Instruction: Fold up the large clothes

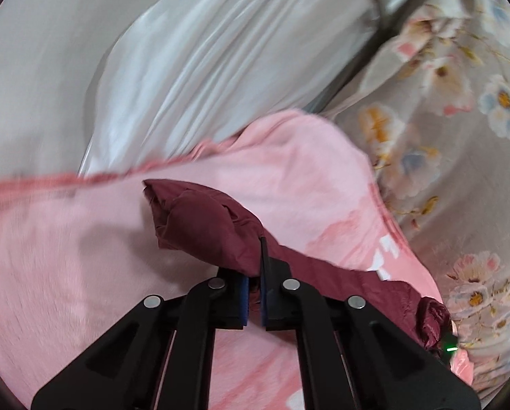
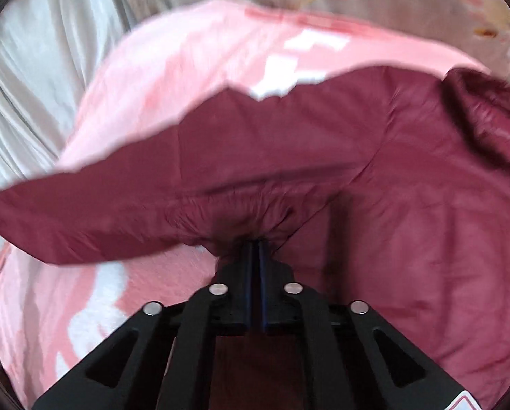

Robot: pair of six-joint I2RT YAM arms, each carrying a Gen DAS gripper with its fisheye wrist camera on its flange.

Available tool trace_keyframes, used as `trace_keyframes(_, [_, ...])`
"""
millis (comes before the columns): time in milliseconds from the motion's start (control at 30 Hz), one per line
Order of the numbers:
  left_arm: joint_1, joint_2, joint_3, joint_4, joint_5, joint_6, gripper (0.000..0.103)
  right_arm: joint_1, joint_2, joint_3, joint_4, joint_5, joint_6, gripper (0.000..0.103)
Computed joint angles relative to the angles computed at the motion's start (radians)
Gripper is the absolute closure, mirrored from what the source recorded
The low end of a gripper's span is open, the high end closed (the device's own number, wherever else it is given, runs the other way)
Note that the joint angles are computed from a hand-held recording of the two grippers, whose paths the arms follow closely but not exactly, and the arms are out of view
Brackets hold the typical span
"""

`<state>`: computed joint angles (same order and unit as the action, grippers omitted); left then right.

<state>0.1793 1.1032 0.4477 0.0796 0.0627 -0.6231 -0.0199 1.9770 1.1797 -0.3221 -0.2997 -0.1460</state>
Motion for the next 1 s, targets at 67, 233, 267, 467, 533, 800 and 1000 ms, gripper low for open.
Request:
trace_keyframes(67, [-0.031, -0.033, 0.039, -0.037, -0.022, 0.015, 0.101, 0.009, -0.018, -0.046, 0.065, 0.015, -0.009, 0.102])
trace_keyframes(233, [-0.198, -0.055, 0.173, -0.103, -0.133, 0.04, 0.101, -0.007, -0.07, -0.089, 0.059, 0.0, -0.031, 0.102])
trace_keyframes(267, [-0.24, -0.043, 0.204, -0.112, -0.153, 0.043, 0.101, -0.037, -0.129, -0.133, 0.057, -0.036, -0.037, 0.102])
trace_keyframes(467, [-0.567, 0.115, 0.451, -0.164, -0.301, 0.088, 0.101, -0.336, -0.449, -0.32, -0.076, -0.183, -0.265, 0.099])
trace_keyframes(533, [-0.696, 0.239, 0.571, -0.174, -0.332, 0.094, 0.101, -0.49, -0.471, -0.299, -0.177, -0.234, -0.378, 0.099])
trace_keyframes(800, [-1.052, 0.948, 1.186, -0.238, -0.279, -0.033, 0.099, -0.995, -0.296, -0.026, -0.411, -0.295, -0.621, 0.095])
trace_keyframes(1000, [-1.156, 1.324, 1.534, -0.359, -0.221, -0.227, 0.036, -1.119, -0.112, 0.183, -0.493, -0.306, -0.62, 0.086])
